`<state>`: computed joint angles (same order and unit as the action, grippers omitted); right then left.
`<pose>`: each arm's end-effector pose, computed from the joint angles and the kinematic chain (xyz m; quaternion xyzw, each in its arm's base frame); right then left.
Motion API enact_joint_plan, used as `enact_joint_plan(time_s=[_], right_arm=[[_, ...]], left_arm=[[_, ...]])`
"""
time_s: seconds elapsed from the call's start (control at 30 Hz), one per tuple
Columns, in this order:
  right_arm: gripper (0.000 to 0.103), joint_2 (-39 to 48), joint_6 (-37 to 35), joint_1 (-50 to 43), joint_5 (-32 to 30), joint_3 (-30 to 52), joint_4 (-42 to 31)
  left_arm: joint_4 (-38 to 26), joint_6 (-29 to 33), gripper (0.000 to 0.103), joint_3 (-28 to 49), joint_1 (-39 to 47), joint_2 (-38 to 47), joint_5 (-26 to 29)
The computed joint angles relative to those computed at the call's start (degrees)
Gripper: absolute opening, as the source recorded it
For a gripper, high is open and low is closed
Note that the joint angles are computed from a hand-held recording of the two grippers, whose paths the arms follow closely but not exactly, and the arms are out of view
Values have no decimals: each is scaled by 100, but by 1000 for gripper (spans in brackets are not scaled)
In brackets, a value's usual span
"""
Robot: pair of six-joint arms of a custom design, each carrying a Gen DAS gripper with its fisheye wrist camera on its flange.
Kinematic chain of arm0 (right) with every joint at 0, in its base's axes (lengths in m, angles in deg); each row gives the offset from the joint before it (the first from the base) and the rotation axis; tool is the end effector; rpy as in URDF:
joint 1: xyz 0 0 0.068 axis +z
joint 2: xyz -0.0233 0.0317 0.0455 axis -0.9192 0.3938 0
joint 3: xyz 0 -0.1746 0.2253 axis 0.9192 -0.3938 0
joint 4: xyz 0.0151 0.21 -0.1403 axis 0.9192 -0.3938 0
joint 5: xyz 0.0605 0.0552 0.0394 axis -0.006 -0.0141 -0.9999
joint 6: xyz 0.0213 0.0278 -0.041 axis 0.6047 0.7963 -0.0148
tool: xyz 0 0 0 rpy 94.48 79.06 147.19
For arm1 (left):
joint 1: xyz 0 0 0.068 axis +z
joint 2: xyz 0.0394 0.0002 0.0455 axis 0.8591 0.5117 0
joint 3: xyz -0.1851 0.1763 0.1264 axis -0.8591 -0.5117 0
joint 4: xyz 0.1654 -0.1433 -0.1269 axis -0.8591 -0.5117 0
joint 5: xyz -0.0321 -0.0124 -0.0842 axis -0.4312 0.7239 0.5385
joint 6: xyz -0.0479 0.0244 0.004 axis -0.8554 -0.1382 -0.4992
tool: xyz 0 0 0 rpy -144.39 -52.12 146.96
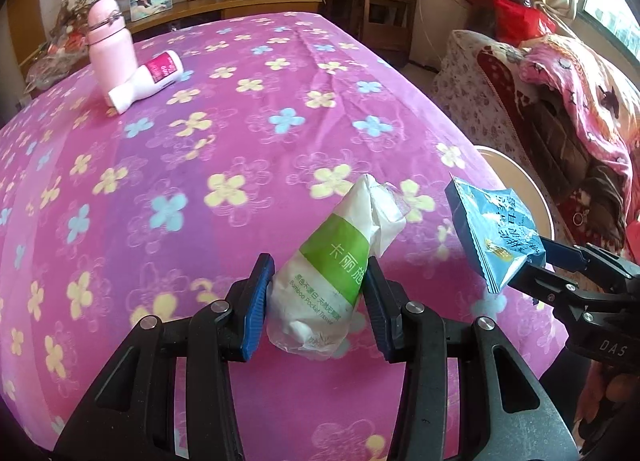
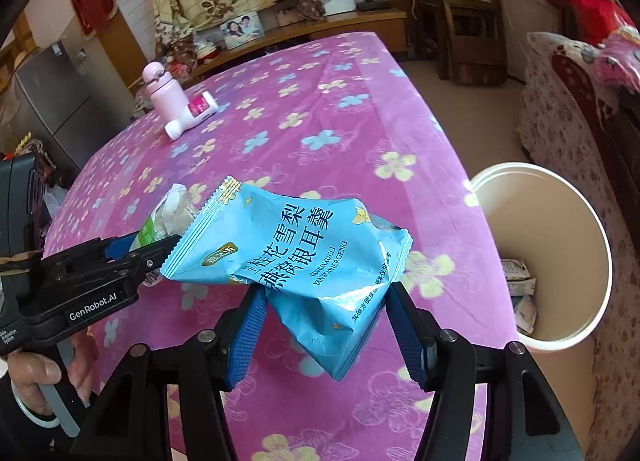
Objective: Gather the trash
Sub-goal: 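Carry the wipe pack and blue wrapper over the bucket and open both tools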
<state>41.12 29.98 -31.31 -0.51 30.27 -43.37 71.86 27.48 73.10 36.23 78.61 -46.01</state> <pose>0.2315 0.1550 0.1245 0.0815 0.9445 0.0966 0.3033 0.3210 -0.1413 0.1426 0.2115 0.9312 -0.1198 0.2715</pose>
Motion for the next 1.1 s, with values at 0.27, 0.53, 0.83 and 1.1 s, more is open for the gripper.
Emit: enact_joint_plan(time_s=[0.27,0.53,0.83,1.1], right_arm=[[60,-258,87,-117,73,-219,-2],[60,-597,146,-354,107,-560,-12],[60,-1291,72,-1036,-39,-1226,12],[60,-1625,-43,-1478,-203,-1576,70]], left_arm=[[2,-96,42,88,-224,108,-23],[-90,-260,42,370,-644,276,-49],[-224,-420,42,821,-1241,610,-147],[-351,-532,42,1075,-1527,791,-236]])
